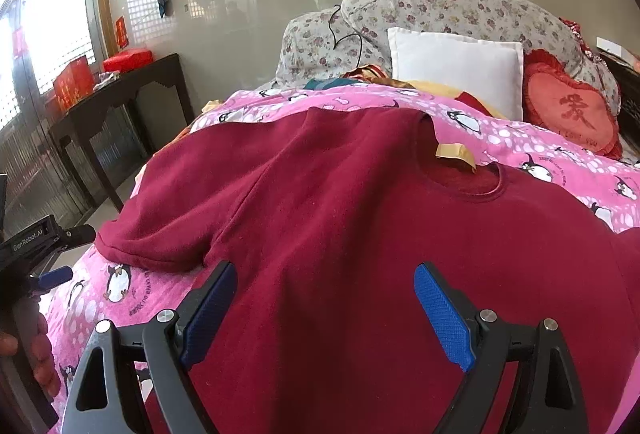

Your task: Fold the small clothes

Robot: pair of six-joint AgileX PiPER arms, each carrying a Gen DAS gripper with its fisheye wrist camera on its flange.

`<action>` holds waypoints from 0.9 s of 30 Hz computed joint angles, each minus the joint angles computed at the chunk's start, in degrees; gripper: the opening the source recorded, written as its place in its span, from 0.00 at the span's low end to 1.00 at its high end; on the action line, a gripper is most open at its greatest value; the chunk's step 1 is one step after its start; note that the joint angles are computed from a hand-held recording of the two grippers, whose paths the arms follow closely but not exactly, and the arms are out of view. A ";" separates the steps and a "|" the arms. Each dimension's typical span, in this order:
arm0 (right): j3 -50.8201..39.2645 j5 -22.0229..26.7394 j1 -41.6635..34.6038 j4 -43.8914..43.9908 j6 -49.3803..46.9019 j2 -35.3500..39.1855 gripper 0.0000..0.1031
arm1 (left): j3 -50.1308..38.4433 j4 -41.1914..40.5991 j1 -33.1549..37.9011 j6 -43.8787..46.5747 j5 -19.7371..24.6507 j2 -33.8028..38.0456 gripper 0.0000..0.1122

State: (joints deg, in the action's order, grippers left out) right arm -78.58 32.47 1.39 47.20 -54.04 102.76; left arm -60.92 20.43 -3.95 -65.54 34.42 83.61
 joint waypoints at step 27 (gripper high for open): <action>-0.86 3.26 -0.64 1.25 -0.23 0.27 0.86 | -0.80 -0.50 -4.08 6.47 3.64 -0.85 0.91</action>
